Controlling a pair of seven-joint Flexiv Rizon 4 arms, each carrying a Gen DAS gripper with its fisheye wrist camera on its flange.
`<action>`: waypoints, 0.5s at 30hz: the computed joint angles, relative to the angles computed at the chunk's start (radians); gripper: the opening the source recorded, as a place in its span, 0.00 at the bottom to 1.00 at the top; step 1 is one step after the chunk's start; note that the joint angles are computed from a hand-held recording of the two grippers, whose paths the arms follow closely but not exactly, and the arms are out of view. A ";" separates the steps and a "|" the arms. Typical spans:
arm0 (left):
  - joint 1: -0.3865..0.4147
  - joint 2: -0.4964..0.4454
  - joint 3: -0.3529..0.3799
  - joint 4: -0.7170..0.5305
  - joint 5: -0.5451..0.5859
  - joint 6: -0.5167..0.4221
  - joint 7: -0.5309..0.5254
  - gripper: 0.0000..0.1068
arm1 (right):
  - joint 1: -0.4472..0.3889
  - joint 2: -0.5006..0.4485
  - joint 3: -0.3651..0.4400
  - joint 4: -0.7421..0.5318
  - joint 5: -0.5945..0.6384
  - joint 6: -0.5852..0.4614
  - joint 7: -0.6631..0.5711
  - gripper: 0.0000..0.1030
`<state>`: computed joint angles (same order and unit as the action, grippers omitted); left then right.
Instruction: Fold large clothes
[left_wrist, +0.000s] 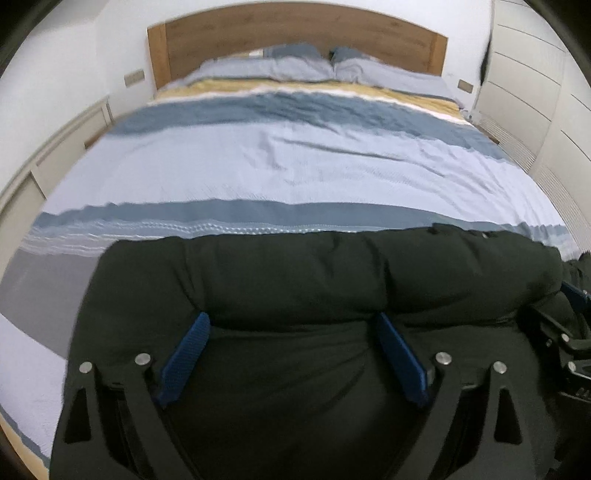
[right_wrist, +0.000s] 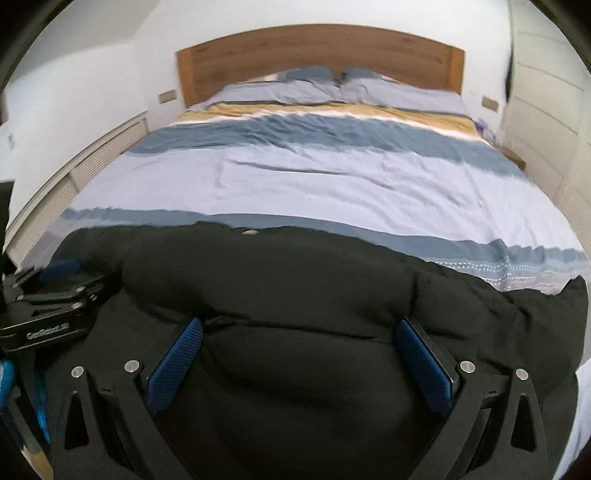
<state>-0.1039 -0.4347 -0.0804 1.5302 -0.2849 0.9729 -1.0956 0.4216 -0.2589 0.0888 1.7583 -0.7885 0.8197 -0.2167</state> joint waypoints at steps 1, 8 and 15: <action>-0.011 -0.027 0.012 -0.047 0.022 -0.042 -0.029 0.88 | -0.005 -0.009 -0.003 -0.009 0.011 -0.003 -0.006 0.99; 0.028 -0.081 -0.012 -0.143 -0.017 -0.188 -0.027 0.90 | -0.037 -0.034 -0.021 -0.020 0.077 0.027 -0.050 0.99; 0.028 -0.108 0.098 -0.245 0.111 -0.271 -0.146 0.90 | -0.100 0.084 -0.021 0.141 0.073 0.072 0.051 0.99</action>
